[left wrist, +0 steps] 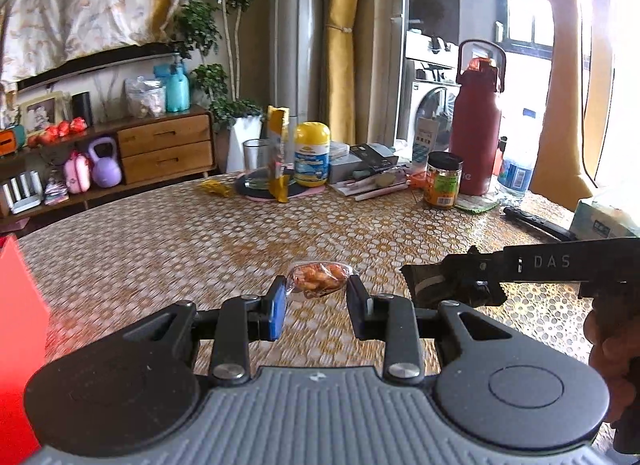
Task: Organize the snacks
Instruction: 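Carry the black packet and clear orange snack bag into the white box and open both grippers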
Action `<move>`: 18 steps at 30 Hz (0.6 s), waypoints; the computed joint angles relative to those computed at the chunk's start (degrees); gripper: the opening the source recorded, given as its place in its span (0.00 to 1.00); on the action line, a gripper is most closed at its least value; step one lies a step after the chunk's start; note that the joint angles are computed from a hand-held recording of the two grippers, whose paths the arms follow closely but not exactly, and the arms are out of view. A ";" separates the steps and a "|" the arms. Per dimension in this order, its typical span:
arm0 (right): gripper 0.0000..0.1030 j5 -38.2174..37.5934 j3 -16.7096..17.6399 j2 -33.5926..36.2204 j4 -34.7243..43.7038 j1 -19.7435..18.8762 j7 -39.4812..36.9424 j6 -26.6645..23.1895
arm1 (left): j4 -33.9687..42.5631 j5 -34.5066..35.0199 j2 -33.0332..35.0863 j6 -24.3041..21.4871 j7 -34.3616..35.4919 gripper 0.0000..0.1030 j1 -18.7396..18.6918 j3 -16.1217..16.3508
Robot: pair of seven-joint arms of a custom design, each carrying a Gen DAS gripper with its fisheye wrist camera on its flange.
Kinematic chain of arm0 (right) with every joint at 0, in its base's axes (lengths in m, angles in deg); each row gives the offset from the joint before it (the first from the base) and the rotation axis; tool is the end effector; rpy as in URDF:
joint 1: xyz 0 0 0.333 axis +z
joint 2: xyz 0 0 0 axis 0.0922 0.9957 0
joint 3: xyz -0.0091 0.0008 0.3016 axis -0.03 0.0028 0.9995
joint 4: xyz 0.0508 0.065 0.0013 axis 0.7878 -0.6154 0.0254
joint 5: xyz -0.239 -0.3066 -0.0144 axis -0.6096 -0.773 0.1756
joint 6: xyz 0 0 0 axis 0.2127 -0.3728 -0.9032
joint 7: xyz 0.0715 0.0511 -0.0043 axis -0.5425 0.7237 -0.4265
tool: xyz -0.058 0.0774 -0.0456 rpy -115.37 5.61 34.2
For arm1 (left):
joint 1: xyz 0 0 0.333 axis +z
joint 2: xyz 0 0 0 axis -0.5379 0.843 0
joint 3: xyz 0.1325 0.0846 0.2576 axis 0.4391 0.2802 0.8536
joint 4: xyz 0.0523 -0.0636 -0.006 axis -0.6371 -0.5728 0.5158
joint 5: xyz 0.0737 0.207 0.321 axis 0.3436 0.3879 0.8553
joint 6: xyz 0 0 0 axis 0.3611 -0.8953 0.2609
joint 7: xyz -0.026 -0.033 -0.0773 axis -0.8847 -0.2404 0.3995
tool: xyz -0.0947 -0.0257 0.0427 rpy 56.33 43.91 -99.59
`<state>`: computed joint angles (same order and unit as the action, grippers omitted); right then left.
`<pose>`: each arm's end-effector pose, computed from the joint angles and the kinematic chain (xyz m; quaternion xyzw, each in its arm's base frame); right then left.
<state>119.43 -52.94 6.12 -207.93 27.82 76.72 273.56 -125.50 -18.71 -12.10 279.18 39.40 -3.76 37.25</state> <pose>0.5240 0.1590 0.4341 -0.4795 0.7132 -0.2212 0.4609 0.5742 -0.2052 0.4334 -0.4211 0.7509 -0.4487 0.2399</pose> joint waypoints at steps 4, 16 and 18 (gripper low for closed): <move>0.28 7.88 0.98 -1.52 -0.04 2.49 -6.50 0.70 | -5.42 1.99 -5.93 3.75 -4.39 0.30 3.14 0.09; 0.28 23.53 5.50 -2.66 4.11 6.20 -22.10 3.16 | -14.79 12.68 -19.89 14.03 -21.44 0.30 6.72 6.86; 0.28 25.29 5.97 -2.27 5.40 6.86 -24.49 3.46 | -15.66 12.84 -21.13 15.26 -22.08 0.30 6.00 8.94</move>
<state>144.72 -46.98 3.85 -202.53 34.68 52.23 277.02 -141.16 -5.87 -33.23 294.44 17.32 2.24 46.18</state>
